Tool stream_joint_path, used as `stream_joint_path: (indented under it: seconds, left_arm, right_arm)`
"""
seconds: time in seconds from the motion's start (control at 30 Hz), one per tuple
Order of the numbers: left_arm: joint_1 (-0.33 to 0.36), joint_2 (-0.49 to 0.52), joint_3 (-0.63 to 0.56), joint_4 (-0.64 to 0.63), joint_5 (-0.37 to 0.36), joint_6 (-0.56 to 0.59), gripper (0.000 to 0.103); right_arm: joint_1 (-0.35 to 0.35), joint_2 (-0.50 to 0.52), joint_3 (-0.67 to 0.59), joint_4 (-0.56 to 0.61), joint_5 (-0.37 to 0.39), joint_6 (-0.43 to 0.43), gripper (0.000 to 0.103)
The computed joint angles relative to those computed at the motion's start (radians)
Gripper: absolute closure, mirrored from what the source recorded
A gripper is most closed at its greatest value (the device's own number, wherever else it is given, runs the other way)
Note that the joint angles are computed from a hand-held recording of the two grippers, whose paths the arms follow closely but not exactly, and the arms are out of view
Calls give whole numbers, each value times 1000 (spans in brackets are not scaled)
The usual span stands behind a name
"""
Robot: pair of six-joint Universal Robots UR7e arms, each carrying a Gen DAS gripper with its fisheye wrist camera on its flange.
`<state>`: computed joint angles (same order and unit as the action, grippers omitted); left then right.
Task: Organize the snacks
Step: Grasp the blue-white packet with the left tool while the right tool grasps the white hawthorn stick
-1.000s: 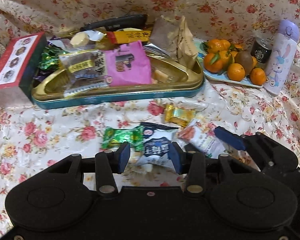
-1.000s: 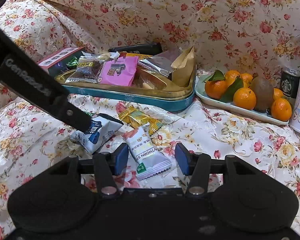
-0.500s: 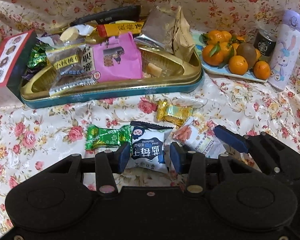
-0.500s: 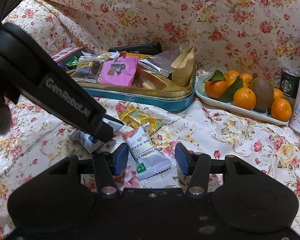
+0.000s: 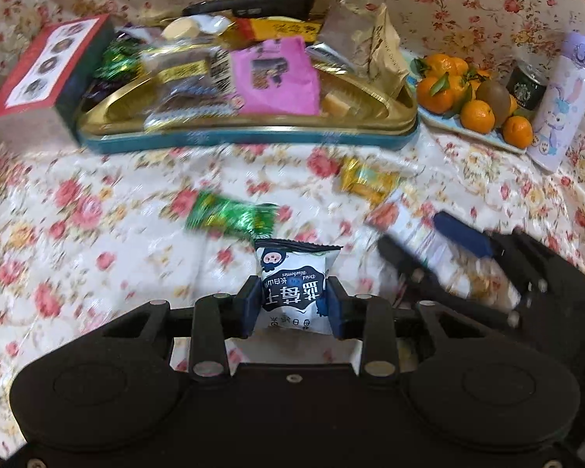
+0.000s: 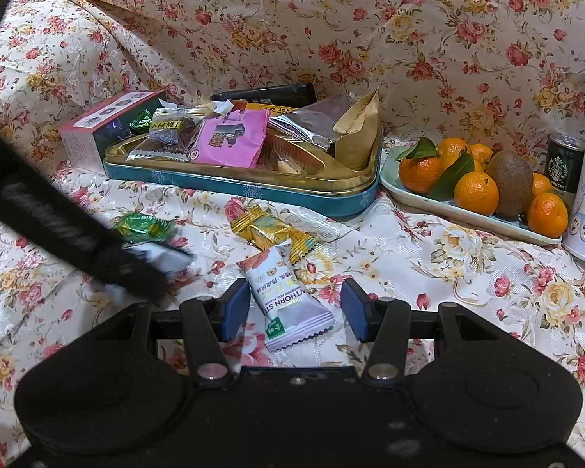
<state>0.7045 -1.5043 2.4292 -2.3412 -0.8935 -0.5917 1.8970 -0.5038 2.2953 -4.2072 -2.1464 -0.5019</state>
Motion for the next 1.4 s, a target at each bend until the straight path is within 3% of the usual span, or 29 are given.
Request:
stream_joint_path:
  seconds: [0.3, 0.43, 0.53, 0.63, 0.77, 0.9, 1.03, 1.1, 1.23, 1.4]
  left_arm:
    - [-22, -123, 65, 91, 19, -2, 59]
    - [-33, -139, 87, 74, 33, 6, 56]
    - [-46, -121, 89, 85, 58, 1, 55]
    - [-52, -113, 87, 96, 66, -15, 55]
    - [-40, -115, 80, 96, 55, -11, 55]
    - [-46, -115, 84, 95, 59, -7, 55]
    - [-52, -113, 88, 95, 66, -10, 55]
    - [-51, -113, 87, 94, 67, -8, 55]
    - [-51, -114, 89, 91, 68, -7, 55]
    - [-52, -112, 89, 89, 71, -10, 54]
  right_arm:
    - [11, 10, -9, -9, -20, -24, 51]
    - [30, 28, -23, -25, -42, -75, 60]
    - [62, 60, -47, -46, -87, -147, 69]
    - [104, 87, -86, -31, -171, -187, 69]
    - [131, 27, -86, 150, -231, -38, 70]
    - [112, -121, -28, 428, -180, 248, 70]
    - [122, -207, -10, 629, -176, 399, 69]
    - [132, -217, -5, 662, -185, 428, 68]
    - [132, -181, 5, 569, -168, 408, 49]
    - [158, -105, -36, 501, -229, 351, 38]
